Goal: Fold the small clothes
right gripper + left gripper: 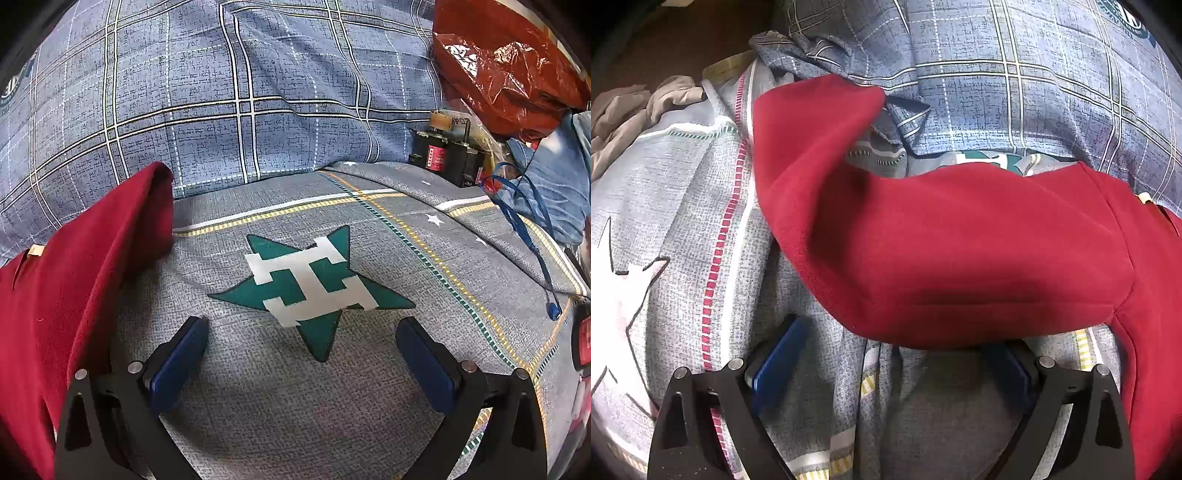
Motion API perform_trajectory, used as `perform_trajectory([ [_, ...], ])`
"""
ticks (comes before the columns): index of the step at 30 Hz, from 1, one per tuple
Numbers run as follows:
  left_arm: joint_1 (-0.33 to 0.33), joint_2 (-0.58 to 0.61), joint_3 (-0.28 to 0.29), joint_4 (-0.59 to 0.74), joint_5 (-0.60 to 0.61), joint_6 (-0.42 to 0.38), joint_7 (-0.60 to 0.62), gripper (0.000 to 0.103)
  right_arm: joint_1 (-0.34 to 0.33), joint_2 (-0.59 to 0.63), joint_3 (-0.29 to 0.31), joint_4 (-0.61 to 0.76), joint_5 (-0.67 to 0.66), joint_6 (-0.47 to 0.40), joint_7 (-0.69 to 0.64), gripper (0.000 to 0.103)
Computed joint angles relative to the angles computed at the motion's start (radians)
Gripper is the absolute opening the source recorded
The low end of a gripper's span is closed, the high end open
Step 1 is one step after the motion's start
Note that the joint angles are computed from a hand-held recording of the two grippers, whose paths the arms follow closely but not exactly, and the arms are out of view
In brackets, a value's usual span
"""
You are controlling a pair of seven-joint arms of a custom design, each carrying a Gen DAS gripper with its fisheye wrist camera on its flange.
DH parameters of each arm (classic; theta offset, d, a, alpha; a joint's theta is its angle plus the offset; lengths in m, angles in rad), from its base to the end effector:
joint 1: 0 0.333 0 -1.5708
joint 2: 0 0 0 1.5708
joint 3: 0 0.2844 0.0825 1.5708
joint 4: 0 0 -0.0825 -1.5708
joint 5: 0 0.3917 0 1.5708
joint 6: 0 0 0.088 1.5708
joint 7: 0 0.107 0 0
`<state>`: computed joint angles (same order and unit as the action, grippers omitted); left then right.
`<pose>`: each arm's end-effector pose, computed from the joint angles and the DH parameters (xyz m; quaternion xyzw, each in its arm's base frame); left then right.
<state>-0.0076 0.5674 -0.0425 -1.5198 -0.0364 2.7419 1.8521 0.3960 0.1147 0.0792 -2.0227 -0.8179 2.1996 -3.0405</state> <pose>0.7381 -0.0297 0.3758 -0.5663 0.7586 -0.2168 0.2385 0.5362 0.2466 0.3734 -0.3903 0.8611 -0.3028 0.1206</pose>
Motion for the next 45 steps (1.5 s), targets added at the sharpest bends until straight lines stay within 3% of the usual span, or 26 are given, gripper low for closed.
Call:
perform_trajectory([
  [17, 0.004, 0.002, -0.004, 0.002, -0.008, 0.001, 0.006, 0.096, 0.000, 0.002, 0.000, 0.002, 0.002, -0.002, -0.002, 0.103],
  [24, -0.007, 0.001, 0.009, 0.035, -0.003, -0.084, -0.062, 0.096, 0.005, 0.020, -0.004, 0.005, -0.005, 0.005, 0.009, 0.103],
  [27, 0.002, -0.052, -0.002, -0.027, -0.003, -0.063, -0.062, 0.095, 0.012, 0.004, 0.005, 0.003, 0.030, -0.012, 0.018, 0.103],
  [33, 0.095, -0.237, -0.116, -0.262, -0.166, 0.091, 0.178, 0.095, 0.062, -0.089, 0.058, -0.038, -0.003, -0.065, 0.081, 0.102],
  [36, 0.140, -0.319, -0.164, -0.340, -0.327, 0.095, 0.313, 0.095, 0.095, -0.143, 0.100, -0.038, -0.016, -0.159, 0.107, 0.103],
  [41, 0.169, -0.416, -0.179, -0.418, -0.587, 0.059, 0.515, 0.095, 0.134, -0.212, 0.160, -0.020, -0.012, -0.276, 0.109, 0.103],
  [45, 0.131, -0.453, -0.142, -0.455, -0.637, 0.050, 0.572, 0.095, 0.178, -0.197, 0.202, 0.052, -0.012, -0.419, 0.040, 0.103],
])
